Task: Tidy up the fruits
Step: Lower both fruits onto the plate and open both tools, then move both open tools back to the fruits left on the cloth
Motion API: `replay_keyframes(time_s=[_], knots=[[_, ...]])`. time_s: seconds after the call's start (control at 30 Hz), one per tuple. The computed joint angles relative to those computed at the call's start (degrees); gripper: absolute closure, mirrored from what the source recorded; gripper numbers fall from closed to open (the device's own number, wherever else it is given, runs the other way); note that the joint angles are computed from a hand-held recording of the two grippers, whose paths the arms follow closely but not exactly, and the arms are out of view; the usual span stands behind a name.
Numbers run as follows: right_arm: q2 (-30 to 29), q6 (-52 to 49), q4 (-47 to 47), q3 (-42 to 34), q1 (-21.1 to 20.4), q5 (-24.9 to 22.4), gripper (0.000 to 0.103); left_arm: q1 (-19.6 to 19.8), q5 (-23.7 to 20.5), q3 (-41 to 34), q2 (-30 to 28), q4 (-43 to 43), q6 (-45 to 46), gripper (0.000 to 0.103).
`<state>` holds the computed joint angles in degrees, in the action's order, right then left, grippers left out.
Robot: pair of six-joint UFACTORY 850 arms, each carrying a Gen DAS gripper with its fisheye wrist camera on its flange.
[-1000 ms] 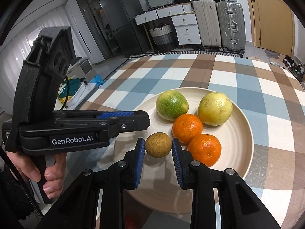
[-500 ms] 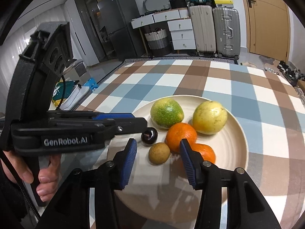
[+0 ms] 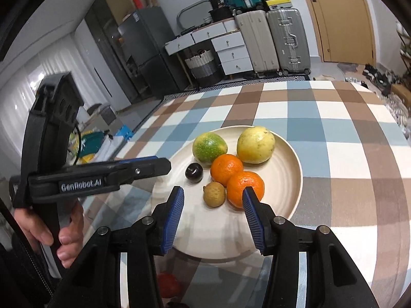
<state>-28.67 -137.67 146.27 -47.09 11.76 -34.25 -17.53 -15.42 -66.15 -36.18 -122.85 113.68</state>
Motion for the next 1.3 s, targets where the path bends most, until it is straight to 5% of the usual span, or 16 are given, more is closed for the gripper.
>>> replay_keyframes(time_s=[0.13, 0.27, 0.37, 0.67, 0.77, 0.97, 1.3], knots=[[2.07, 0.97, 0.29, 1.98, -0.55, -2.34, 0.053, -0.76, 0.35, 2.60, 2.38, -6.27, 6.15, 0.079], [4.84, -2.03, 3.26, 4.89, -0.31, -4.71, 0.036, -1.65, 0.38, 5.43, 4.99, -11.92, 12.05, 0.079], [6.63, -4.64, 5.66, 6.83, 0.23, -5.85, 0.032, -2.45, 0.07, 7.78, 7.01, -18.83, 19.08, 0.078], [11.00, -9.61, 10.98, 11.46, 1.93, -5.34, 0.026, -3.80, -3.34, 15.29, 12.57, -31.97, 30.67, 0.064], [12.29, -11.34, 12.91, 13.10, 2.35, -5.71, 0.023, -4.42, -4.46, 17.28, 13.84, -37.04, 35.35, 0.052], [14.76, -14.66, 16.82, 16.02, 3.19, -6.56, 0.018, -5.11, -7.02, 21.43, 16.30, -40.18, 38.49, 0.048], [17.55, -18.30, 20.51, 19.93, 4.59, -7.21, 0.015, -6.13, -10.40, 27.65, 19.02, -46.15, 43.24, 0.022]])
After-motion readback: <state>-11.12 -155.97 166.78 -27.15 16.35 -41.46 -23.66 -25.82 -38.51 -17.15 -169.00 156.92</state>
